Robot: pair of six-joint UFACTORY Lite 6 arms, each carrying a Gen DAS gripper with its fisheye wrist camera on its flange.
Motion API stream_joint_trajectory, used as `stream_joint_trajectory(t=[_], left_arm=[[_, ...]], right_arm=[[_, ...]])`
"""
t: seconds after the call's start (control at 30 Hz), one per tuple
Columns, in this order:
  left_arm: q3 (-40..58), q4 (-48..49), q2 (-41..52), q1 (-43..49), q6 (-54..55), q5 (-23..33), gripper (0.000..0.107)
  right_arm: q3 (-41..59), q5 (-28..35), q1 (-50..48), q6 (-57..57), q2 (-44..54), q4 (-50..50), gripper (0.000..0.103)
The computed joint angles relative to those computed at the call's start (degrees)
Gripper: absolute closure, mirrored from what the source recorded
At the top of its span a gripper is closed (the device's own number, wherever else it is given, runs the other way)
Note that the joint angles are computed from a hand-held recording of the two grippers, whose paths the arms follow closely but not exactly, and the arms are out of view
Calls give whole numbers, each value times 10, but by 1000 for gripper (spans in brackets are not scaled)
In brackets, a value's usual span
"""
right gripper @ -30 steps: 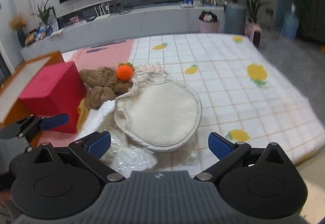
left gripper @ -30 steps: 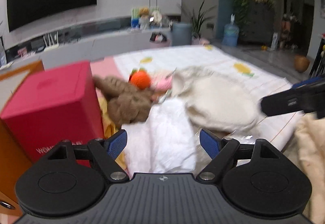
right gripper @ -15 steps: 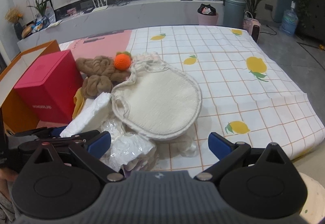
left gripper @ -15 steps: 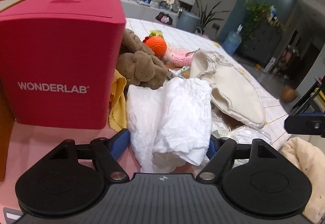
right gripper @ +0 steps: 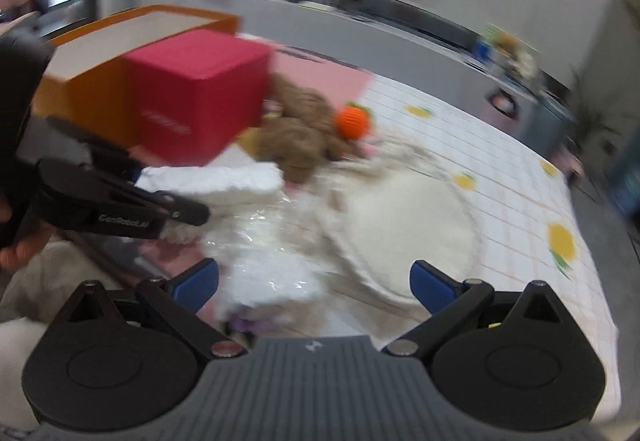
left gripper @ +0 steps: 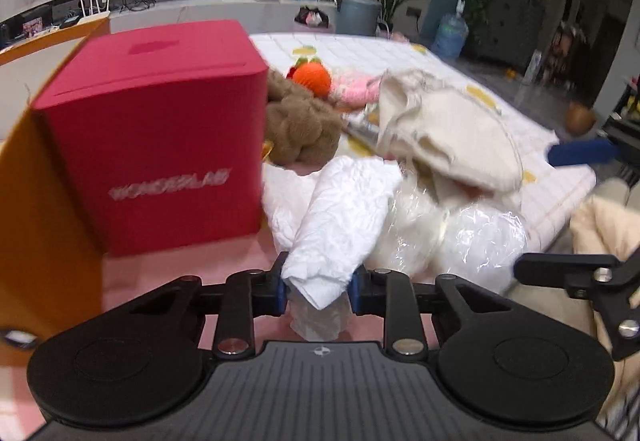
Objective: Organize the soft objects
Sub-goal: 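Grasp the plastic-wrapped white bundle with the right gripper while the left grasps white tissue cloth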
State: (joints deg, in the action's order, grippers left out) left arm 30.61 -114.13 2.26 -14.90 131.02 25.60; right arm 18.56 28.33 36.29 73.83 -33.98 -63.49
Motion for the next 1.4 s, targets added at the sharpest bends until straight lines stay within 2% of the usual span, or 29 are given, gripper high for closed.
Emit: stream_joint_trajectory(t=[0.07, 0.17, 0.23, 0.3, 0.37, 0.47, 0.6, 0.73, 0.87, 1.03, 1.1, 1.2, 1.27, 1.33, 1.4], left_arm=[[-19, 64, -30, 25, -38, -2, 74], [-43, 90, -49, 65, -26, 17, 70], [-46, 90, -41, 83, -16, 33, 59], [-40, 109, -24, 99, -41, 44, 29], [-24, 133, -3, 108, -73, 55, 24], [-6, 152, 19, 117, -82, 85, 18], [24, 212, 29, 101, -119, 93, 18], [74, 309, 68, 126, -184, 156, 16], [164, 423, 135, 136, -377, 207, 15], [247, 476, 193, 133, -494, 271, 14], [262, 468, 206, 122, -511, 269, 12], [273, 437, 220, 84, -528, 221, 12], [267, 389, 231, 64, -501, 187, 13], [259, 355, 233, 56, -473, 173, 21], [253, 342, 231, 40, -453, 152, 39]], right_arm=[[9, -23, 8, 28, 32, -29, 3], [25, -44, 13, 90, 93, -97, 3], [50, -27, 14, 114, 155, -129, 3], [55, -42, -6, 137, 189, -162, 5], [54, -60, -26, 167, 207, -194, 8], [67, -70, -47, 163, 234, -186, 21], [68, -61, -44, 126, 233, -150, 34], [68, -65, -51, 77, 218, -95, 35], [69, -58, -47, 67, 219, -79, 35], [70, -57, -52, 47, 217, -57, 35], [72, -54, -55, 35, 216, -41, 34], [72, -53, -61, 16, 211, -18, 34], [70, -51, -63, 7, 206, -6, 34], [67, -50, -63, 2, 201, 1, 35], [65, -55, -66, -11, 197, 9, 39]])
